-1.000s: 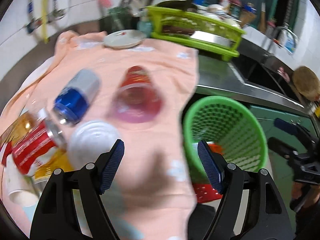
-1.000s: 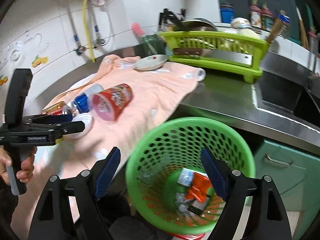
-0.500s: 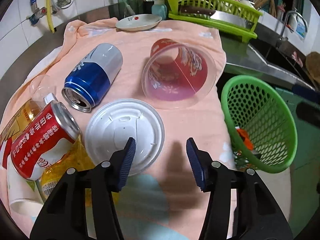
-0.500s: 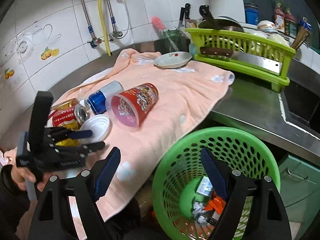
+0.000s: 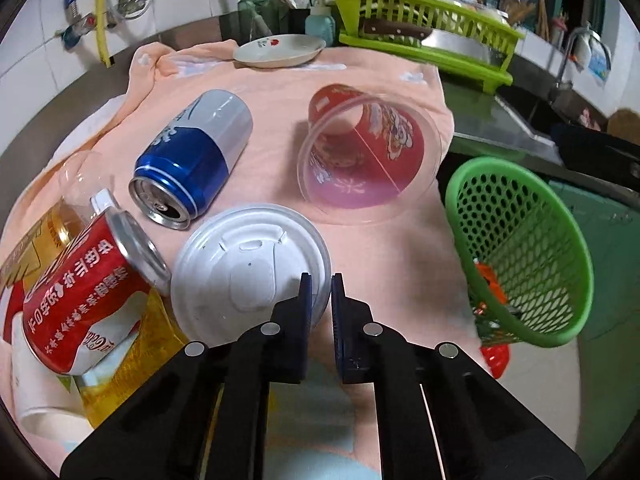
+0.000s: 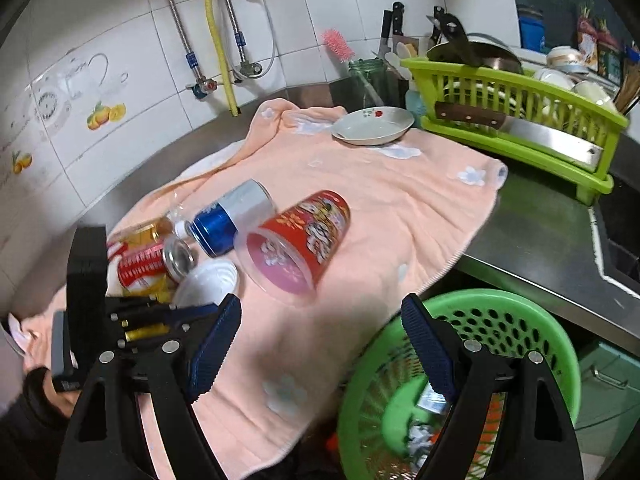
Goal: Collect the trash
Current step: 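Grasp the red paper cup with the right gripper while the left grasps the white plastic lid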
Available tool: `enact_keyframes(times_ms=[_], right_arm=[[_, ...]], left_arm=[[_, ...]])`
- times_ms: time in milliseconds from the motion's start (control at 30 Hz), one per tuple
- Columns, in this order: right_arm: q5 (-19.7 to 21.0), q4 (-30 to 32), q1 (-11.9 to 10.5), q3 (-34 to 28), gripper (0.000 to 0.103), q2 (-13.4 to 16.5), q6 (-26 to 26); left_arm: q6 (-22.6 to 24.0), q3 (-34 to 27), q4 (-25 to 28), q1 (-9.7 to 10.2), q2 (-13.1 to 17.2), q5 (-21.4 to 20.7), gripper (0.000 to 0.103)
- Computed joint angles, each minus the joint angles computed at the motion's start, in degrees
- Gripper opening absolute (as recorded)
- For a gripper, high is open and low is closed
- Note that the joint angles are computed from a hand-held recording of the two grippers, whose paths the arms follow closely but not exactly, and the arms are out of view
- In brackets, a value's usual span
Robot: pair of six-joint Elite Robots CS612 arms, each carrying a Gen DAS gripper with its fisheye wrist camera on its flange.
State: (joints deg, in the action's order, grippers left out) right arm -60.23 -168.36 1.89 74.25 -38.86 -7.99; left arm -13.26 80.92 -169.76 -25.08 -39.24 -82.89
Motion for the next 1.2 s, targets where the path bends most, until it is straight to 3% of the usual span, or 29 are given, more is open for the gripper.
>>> enact_keyframes(times_ms=[300, 433, 700, 900, 1000, 1200], right_arm=[[1.12, 10.57, 1.37, -10.16, 0.079, 3.40, 2.08], [2.12, 19.98, 2.22, -18.03, 0.079, 6.63, 4.48], [0.23, 39.92, 3.25, -34.32, 0.079, 14.19, 10.97], [3.63, 51.69, 2.82, -43.41, 0.072, 19.39, 14.81], [6.61, 53.03, 2.48, -44.25, 0.072, 20.24, 15.72], [7.31, 50.60, 2.09, -40.87, 0.071, 18.49, 14.15]], left_arm=[[-5.72, 3.52, -8.84, 1.75, -1.75, -6.32, 0.005], [-7.07, 4.41, -10.90, 2.33, -2.12, -7.68, 0.004], [-8.93, 4.92, -13.26, 3.24, -2.12, -10.25, 0.004], [-8.46, 4.85, -13.65, 3.35, -2.02, -11.06, 0.004], [-8.63, 5.02, -13.95, 3.39, -2.09, -11.08, 0.004], [-8.62, 5.04, -13.97, 3.43, -2.44, -10.99, 0.004]])
